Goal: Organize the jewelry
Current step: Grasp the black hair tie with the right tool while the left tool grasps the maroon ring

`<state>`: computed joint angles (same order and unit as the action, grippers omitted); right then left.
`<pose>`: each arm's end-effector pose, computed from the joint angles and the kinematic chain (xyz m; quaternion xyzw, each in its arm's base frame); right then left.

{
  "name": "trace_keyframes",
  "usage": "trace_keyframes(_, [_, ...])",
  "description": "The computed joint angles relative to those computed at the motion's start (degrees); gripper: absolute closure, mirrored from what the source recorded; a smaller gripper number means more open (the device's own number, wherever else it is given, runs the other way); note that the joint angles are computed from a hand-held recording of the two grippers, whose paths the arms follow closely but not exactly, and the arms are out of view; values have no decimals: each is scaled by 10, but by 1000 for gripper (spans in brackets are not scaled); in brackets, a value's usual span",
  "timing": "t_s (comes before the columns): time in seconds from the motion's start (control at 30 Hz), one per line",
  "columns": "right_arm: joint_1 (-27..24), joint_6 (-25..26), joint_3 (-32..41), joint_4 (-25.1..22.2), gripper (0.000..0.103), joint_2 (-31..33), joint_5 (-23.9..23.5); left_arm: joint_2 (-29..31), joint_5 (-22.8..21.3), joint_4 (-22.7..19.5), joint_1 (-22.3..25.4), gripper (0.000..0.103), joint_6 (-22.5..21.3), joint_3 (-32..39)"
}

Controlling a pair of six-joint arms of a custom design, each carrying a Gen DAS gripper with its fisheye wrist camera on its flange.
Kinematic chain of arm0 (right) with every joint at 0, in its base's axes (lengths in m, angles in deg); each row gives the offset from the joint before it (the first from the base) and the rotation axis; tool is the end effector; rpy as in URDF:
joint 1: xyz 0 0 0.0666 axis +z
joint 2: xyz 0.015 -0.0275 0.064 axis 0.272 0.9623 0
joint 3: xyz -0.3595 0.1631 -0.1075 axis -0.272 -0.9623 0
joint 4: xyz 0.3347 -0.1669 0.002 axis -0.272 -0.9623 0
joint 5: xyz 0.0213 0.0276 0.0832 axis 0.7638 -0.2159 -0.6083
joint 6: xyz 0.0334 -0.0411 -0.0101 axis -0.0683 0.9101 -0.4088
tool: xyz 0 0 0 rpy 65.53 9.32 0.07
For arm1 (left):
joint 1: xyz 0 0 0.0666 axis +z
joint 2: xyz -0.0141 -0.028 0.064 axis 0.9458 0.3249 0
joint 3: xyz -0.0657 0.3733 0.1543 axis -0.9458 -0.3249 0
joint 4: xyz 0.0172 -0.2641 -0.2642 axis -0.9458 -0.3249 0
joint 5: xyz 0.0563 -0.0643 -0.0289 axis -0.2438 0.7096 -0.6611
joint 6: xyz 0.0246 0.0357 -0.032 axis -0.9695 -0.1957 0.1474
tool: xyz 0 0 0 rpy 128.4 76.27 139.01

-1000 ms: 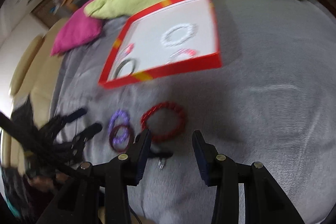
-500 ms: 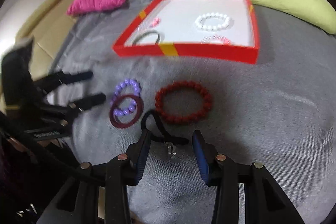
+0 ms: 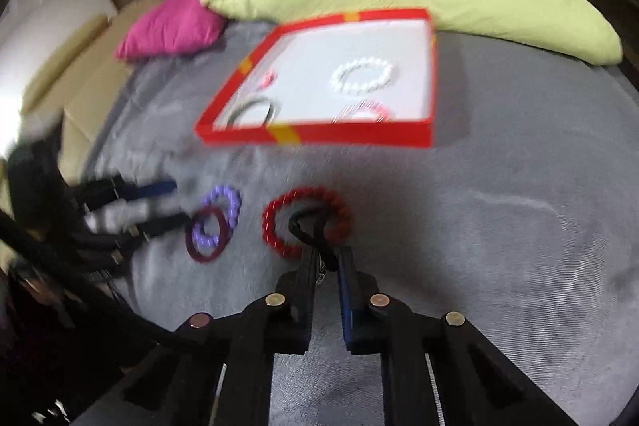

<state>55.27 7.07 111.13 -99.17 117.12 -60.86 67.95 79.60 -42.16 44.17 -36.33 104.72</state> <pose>0.4133 0.3415 0.4035 -0.1286 0.9384 0.1828 0.2636 0.4020 -0.2049 0.3880 0.2162 0.9261 -0.0816 0.2981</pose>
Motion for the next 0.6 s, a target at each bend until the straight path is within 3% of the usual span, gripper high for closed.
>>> trace_keyframes(0.1, [-19,-41,-17,30,92,-15,-14,8,0,-4,-6,55,-5,3])
trace_keyframes(0.23, [-24,-76,-15,36,92,-12,-12,15,4,4,-9,58,-2,5])
trace_keyframes(0.3, [-22,-87,-13,38,92,-11,-12,19,9,6,-9,77,-2,8])
trace_keyframes(0.4, [-22,-104,-12,44,92,-11,-10,28,9,2,-12,87,-5,13])
trace_keyframes(0.47, [-25,-113,-18,54,92,-15,-15,32,6,-1,-14,94,-8,15])
trace_keyframes(0.6, [-28,-131,-31,77,92,-25,-14,34,4,-1,-14,96,-11,18])
